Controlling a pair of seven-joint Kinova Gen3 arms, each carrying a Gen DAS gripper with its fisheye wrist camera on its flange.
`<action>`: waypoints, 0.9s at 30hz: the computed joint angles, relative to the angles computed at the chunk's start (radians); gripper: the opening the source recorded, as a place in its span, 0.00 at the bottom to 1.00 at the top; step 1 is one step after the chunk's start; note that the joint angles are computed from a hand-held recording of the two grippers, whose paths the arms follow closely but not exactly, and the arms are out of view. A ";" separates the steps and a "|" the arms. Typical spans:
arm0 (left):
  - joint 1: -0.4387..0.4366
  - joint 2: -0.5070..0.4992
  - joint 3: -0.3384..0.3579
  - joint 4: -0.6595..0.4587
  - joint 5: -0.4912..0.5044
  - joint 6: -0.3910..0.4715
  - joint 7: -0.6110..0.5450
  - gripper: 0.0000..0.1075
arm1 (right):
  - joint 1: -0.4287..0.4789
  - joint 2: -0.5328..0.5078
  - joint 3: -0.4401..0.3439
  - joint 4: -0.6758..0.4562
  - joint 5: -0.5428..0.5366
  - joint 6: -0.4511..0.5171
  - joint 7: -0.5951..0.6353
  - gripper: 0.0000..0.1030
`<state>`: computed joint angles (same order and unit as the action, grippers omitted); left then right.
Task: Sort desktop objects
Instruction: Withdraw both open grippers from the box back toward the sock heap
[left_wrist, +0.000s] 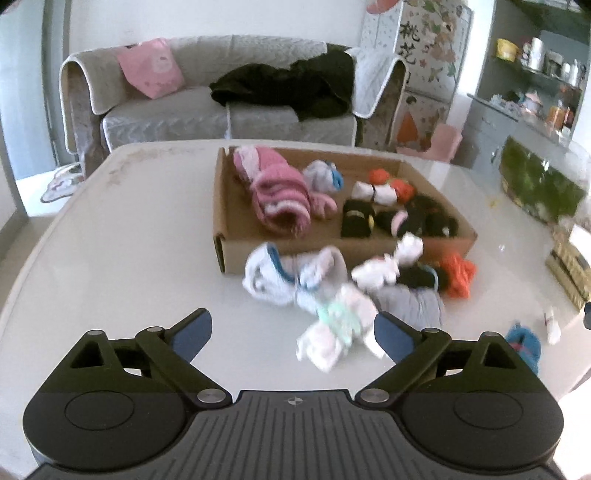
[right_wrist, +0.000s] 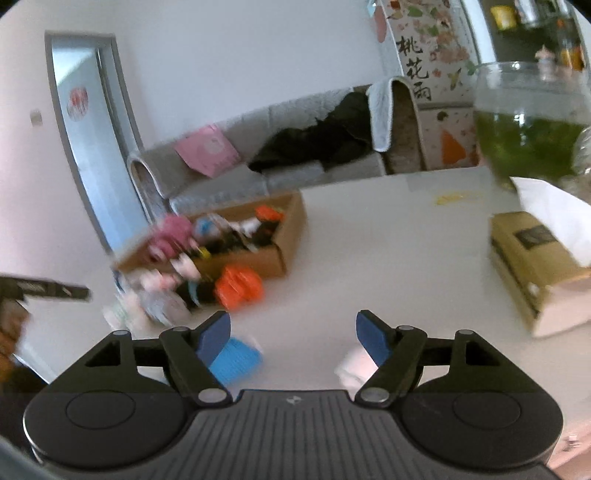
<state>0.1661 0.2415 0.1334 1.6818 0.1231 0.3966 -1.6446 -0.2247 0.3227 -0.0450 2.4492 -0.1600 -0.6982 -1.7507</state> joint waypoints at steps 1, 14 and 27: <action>0.009 -0.003 -0.008 0.010 -0.009 -0.003 0.011 0.91 | -0.037 0.009 0.035 -0.010 -0.032 0.019 0.041 0.70; 0.118 0.020 -0.071 0.028 -0.165 -0.028 0.159 0.93 | -0.019 0.101 0.014 -0.018 -0.101 -0.071 0.189 0.71; 0.229 0.077 -0.113 -0.073 -0.258 0.064 0.393 0.95 | 0.584 0.119 -0.397 -0.136 0.425 0.178 0.306 0.72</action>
<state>0.3952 0.3188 0.0202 1.6085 -0.1350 0.4602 -1.2515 0.3589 0.4413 -0.4415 2.3130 0.2655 -0.5205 -1.4448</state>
